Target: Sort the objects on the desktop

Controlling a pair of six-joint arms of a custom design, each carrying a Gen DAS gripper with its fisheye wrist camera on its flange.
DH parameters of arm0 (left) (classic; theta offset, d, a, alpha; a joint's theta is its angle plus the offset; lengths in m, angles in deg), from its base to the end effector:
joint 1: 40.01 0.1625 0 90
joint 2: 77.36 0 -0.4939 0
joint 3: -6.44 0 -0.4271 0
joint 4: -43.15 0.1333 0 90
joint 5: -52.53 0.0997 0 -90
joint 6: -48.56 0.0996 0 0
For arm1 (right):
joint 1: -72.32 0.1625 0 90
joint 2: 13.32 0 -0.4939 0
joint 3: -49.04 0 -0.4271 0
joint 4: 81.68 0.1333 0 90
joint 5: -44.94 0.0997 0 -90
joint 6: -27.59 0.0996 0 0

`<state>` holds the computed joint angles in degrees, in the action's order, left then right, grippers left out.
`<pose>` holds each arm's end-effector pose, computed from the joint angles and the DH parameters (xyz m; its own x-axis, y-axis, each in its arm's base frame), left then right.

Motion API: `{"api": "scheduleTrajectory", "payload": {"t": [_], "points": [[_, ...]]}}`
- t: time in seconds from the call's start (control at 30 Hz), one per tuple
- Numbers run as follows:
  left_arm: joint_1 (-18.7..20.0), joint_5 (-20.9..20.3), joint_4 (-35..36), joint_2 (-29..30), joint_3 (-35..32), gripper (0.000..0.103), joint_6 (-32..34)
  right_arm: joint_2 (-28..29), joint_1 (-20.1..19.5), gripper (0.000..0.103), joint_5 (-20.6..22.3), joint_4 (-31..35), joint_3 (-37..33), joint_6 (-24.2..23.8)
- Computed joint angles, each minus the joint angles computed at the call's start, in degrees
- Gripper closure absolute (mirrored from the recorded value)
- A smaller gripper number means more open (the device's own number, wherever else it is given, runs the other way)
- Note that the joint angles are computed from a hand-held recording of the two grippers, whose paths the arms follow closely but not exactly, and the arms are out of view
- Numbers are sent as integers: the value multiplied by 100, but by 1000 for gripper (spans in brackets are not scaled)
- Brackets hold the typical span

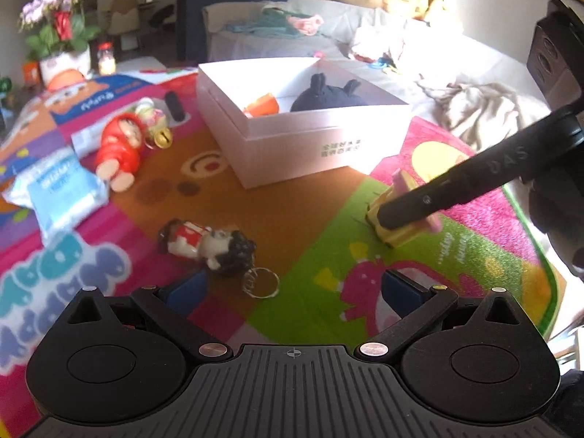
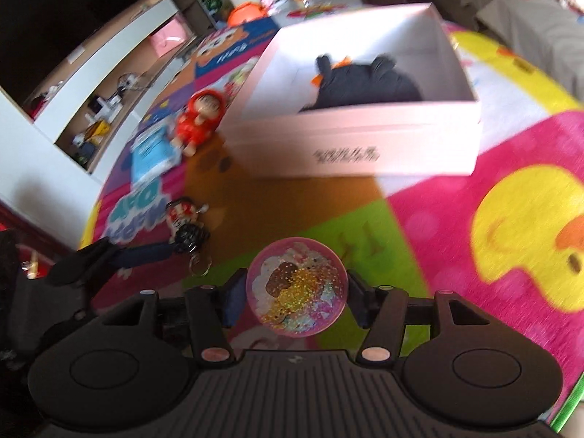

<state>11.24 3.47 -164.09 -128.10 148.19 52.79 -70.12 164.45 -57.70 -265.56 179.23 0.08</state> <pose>-0.1129 -0.4579 0.0945 -0.7269 0.2979 -0.6188 0.6168 0.6795 -0.3974 0.1308 -0.5154 0.1104 -0.8513 -0.3967 0.3435 -0.4826 0.8488 -0.2158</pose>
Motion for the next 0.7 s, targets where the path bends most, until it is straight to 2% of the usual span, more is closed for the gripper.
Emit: {"api": "scheduleTrajectory", "payload": {"t": [0.17,0.27,0.47,0.7], "points": [[-51,162,71,-45,-14,0,45,172,-29,46,-51,-420,-43,-154],[-30,114,61,-49,-26,0,222,216,-47,40,-64,-734,13,-341],[10,97,-114,80,-142,0,724,252,-57,30,-139,-1447,189,-621],[165,259,-683,197,-208,0,1662,196,-83,26,-113,-1683,266,-783]]}}
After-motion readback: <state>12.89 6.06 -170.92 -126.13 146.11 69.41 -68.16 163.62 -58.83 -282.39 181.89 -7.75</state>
